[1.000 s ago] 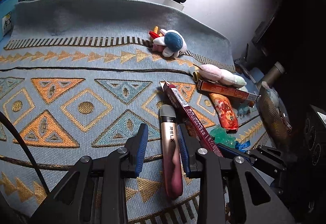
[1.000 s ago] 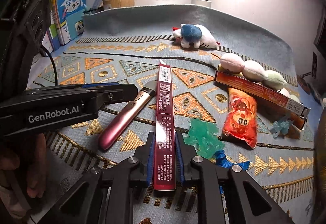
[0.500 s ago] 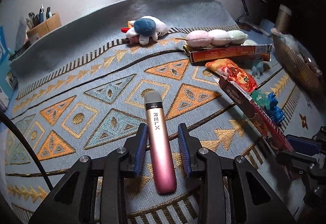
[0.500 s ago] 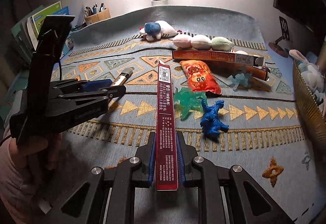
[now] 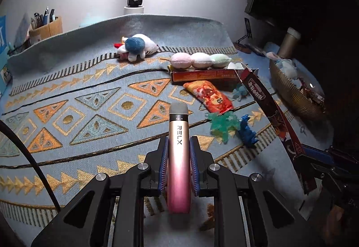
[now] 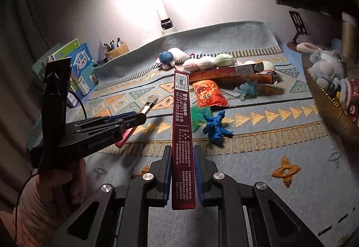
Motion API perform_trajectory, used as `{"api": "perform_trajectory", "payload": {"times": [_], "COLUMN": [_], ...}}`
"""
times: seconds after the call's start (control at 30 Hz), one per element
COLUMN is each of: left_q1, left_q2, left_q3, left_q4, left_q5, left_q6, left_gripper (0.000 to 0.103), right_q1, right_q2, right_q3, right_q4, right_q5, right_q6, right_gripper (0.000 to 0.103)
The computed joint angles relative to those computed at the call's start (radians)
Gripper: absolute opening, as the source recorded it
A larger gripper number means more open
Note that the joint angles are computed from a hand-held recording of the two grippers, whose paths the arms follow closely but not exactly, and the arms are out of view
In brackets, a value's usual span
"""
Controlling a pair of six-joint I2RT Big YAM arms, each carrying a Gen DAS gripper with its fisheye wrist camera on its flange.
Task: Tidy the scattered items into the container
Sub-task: 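Carry the pink tube and maroon box into the bowl and release both, then move both open tools back from the bowl to the rug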
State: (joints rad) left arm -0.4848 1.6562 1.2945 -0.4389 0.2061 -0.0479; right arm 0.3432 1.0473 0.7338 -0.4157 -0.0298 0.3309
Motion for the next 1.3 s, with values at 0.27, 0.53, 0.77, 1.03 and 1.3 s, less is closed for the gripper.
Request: {"api": "perform_trajectory", "payload": {"times": [0.27, 0.53, 0.77, 1.03, 1.3], "left_q1": [-0.11, -0.247, -0.316, -0.302, -0.269], "left_q2": [-0.041, 0.101, 0.286, 0.424, 0.341], "left_q3": [0.082, 0.329, 0.55, 0.711, 0.573], "left_q4": [0.072, 0.008, -0.095, -0.145, -0.097], "left_q5": [0.077, 0.141, 0.188, 0.307, 0.319], "left_q6": [-0.039, -0.028, -0.053, -0.253, -0.299], "left_gripper": [0.016, 0.016, 0.016, 0.036, 0.036], "right_q1": [-0.185, -0.585, -0.762, -0.783, -0.852], "right_q2": [-0.251, -0.334, -0.185, -0.098, -0.175], "right_q3": [-0.041, 0.008, 0.071, 0.075, 0.01], "right_q4": [-0.067, -0.121, -0.141, -0.11, -0.079], "right_q5": [0.094, 0.01, -0.081, -0.172, -0.248], "right_q6": [-0.032, -0.027, 0.014, 0.043, 0.096], "right_gripper": [0.018, 0.018, 0.018, 0.049, 0.055]}}
